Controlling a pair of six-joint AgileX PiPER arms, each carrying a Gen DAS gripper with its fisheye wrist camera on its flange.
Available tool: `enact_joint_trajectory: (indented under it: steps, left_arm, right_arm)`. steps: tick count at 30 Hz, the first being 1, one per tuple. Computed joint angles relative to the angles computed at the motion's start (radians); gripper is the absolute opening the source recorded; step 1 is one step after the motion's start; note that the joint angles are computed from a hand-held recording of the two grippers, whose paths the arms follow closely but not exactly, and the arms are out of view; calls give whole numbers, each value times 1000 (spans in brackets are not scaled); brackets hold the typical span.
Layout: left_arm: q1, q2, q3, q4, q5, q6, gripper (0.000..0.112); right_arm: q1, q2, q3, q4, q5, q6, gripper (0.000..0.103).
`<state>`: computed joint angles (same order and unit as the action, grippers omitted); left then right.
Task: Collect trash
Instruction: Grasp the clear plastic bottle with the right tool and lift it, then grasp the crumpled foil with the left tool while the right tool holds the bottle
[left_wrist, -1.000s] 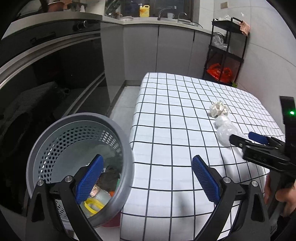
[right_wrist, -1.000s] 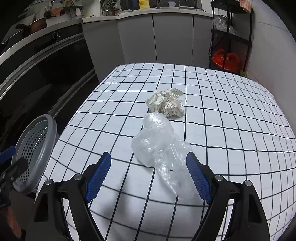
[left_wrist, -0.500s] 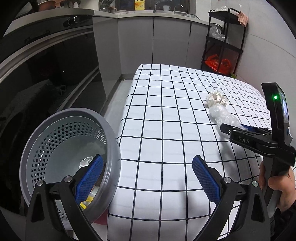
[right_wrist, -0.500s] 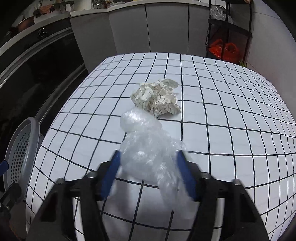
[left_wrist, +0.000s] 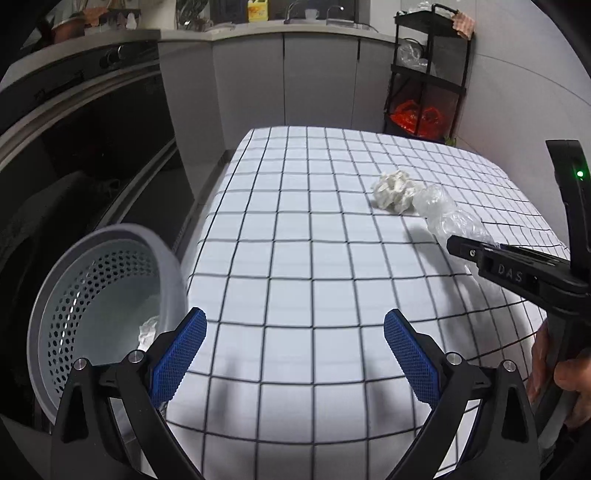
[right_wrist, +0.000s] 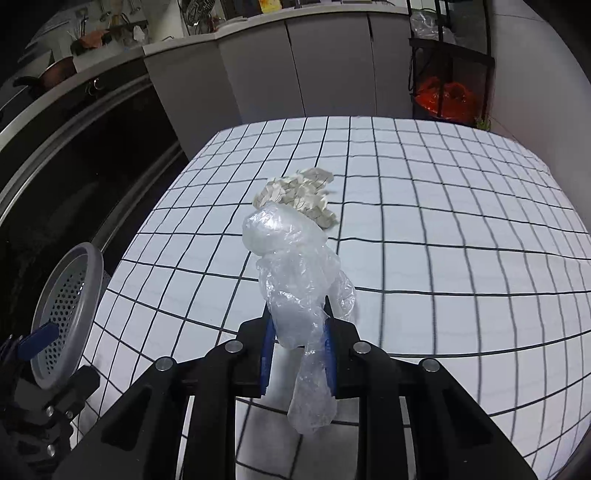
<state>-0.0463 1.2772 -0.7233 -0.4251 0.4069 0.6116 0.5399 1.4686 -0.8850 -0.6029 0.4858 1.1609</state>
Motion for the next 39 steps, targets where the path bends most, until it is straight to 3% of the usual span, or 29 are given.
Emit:
enact_joint_trajectory:
  steps: [2,6,10,15,19,24,30,39]
  left_arm:
    - [-71,-8,6,114,-56,-129,95]
    - [-179,24,-29,315,-95,-362,96]
    - [-270,98,-91,475,-106,-575,96]
    - [-351,216,-184,558,-113,-726,96]
    - [-416,304,-252,692,-107,-887,96]
    - [-455,400,-349,751,-89,-952,96]
    - [-461,520,-492,795,-54,-1010,96]
    - [-452,705,-725,700,63,-966,96]
  right_arm:
    - [-1,-44,35,-22,2,21,22]
    - [-34,-127,99,-34,4,2,22]
    - [-87,-190,147,-7,-3,-46,22]
    - [-159,-234,179,33,-22,-119,22]
    - [-248,-256,200,135,-59,-236,22]
    - [-343,-267,214,243,-89,-354,22]
    - [-447,-274,216,492,-122,-593,22]
    - [-504,-283,223,659,-138,-769,22]
